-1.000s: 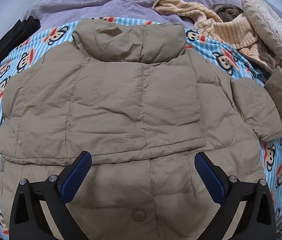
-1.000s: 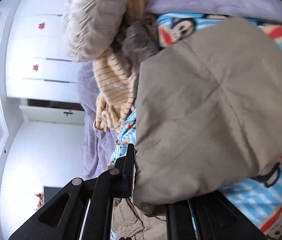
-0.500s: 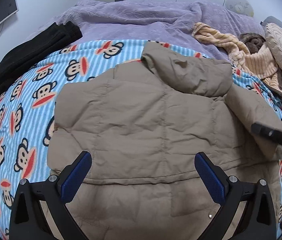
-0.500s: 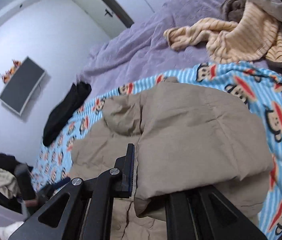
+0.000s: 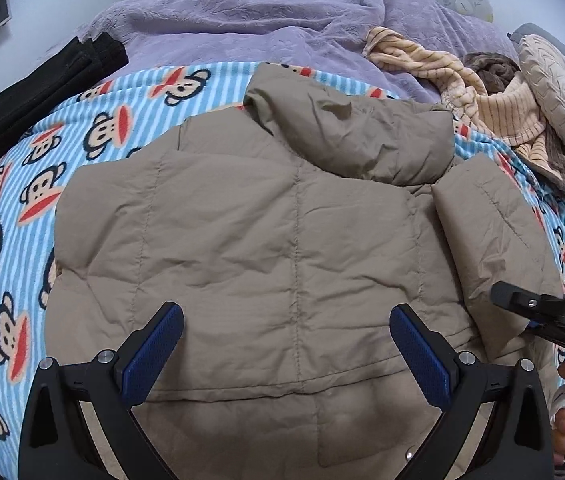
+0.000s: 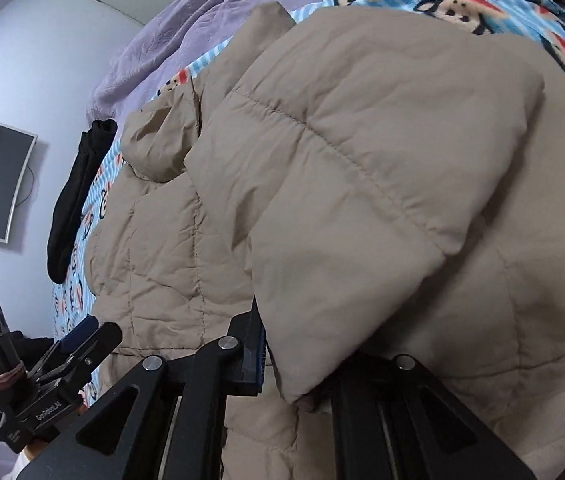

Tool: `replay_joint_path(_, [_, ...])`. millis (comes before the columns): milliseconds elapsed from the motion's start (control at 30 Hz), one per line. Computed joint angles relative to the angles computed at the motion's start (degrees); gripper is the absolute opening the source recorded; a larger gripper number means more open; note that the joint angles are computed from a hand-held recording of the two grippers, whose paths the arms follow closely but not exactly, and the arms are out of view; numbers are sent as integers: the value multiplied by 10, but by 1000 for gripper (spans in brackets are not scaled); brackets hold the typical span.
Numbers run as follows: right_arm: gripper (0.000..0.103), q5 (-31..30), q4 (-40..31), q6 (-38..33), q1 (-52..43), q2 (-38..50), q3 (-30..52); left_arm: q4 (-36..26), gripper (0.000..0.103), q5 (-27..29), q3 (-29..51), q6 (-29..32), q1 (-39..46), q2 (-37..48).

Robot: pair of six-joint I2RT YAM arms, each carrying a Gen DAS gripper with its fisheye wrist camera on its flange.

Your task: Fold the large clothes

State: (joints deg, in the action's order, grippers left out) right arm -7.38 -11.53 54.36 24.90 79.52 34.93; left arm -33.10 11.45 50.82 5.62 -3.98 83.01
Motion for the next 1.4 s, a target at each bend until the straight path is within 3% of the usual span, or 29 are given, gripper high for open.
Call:
replay_joint_path(33, [25,4,-14,8,2,-25,-2,1,103,4,6,5,1,5])
replay_joint_path(100, [64,16,-31,29,-4,-91,-22,5,103,11,19,13,8,18])
replay_joint_path(133, [67,24,-35,42,-11,-125,-33,5,103,16,27,16,14,25])
replay_joint_path(267, [67,35,-43,75,-70,-204,-66,-12,103,56,61,25,48,57])
replay_joint_path(300, [62,28,-40,75,-86,-201,-66,-16,103,69,65,29,57,62])
replay_joint_path(333, [53,20,-34,74,-100,-197,-68,-21,103,82,69,32,66,68])
replay_joint_path(367, [27,14,-21,71,-108,-186,-66,-23,103,94,69,34,74,70])
replay_joint_path(400, [17,15,-18,63,-108,-172,-57,-29,103,111,72,37,84,74])
replay_joint_path(600, [14,106,-42,-34,30,-8,105,-86,103,221,109,54,155,117])
replay_joint_path(767, [14,159,-111,-122,131,114,234,-131,103,244,146,75,187,166])
replay_joint_path(967, [14,204,-200,-174,204,243,341,-162,103,298,159,90,213,196])
replay_joint_path(1067, [15,238,-247,-189,223,265,373,-173,103,317,166,92,216,203])
replay_joint_path(1133, [21,275,-288,-208,242,278,400,-171,103,307,162,94,208,196])
replay_joint_path(1200, [54,293,-304,-223,260,277,410,-174,103,304,160,102,199,189])
replay_joint_path(1267, [68,304,-287,-215,273,249,390,-172,103,298,153,111,187,180])
replay_joint_path(1400, [68,262,-222,-145,255,139,286,-164,103,297,140,110,170,170])
